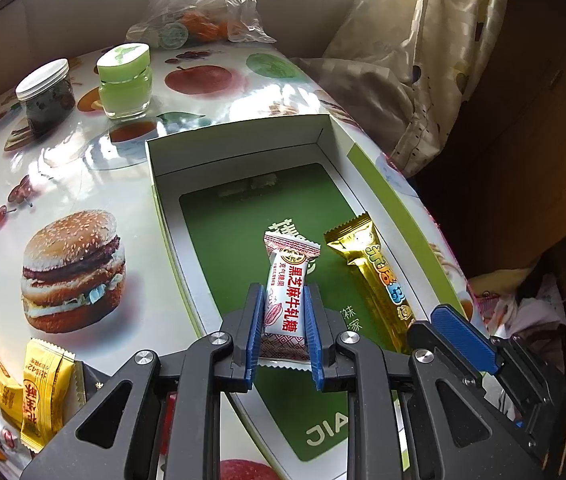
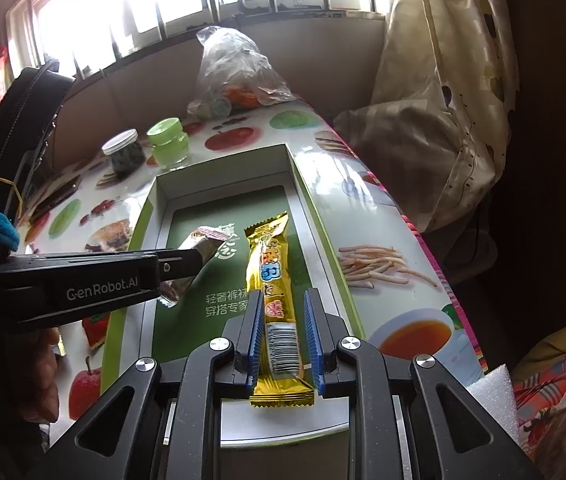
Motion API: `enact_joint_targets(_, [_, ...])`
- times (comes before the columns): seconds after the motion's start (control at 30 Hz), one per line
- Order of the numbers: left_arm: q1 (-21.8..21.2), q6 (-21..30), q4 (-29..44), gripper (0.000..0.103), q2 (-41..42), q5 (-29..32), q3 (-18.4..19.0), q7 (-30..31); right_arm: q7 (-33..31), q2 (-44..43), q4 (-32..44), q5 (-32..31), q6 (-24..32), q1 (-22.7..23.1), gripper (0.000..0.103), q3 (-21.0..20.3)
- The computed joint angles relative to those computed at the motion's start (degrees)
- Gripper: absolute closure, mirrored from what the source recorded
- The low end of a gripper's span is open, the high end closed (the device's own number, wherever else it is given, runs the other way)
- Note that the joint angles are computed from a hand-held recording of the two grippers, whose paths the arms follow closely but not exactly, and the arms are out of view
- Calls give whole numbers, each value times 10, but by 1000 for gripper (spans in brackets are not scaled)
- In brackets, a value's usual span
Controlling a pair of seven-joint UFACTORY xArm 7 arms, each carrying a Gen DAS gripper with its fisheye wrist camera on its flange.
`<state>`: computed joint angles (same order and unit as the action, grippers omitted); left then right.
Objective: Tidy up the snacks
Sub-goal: 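Open left tool to drop white candy bar while right tool releases gold bar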
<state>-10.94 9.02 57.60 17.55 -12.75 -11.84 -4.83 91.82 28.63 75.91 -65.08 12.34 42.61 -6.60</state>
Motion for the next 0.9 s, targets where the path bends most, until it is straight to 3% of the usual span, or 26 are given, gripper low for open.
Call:
enact_joint_targets(0.3, [3, 2, -1, 80, -1, -2, -5, 10, -12, -4, -2, 17, 10, 2, 80, 3])
enact_joint_targets(0.37, [10, 0, -5, 75, -4, -12, -13, 18, -11, -5, -4, 15, 12, 3, 78, 2])
enact_joint_targets(0.43, [26, -7, -12, 65, -10, -33, -32, 41, -6, -8, -5, 12, 15, 4, 75, 2])
enact_joint_targets(0.67, [27, -27, -46, 64, -43, -63, -33, 62, 23, -20, -10, -16, 34, 3, 67, 13])
enact_joint_targets(0.9, [46, -77, -101, 63, -93, -132, -58, 138, 45, -32, -8, -43, 59, 0, 62, 34])
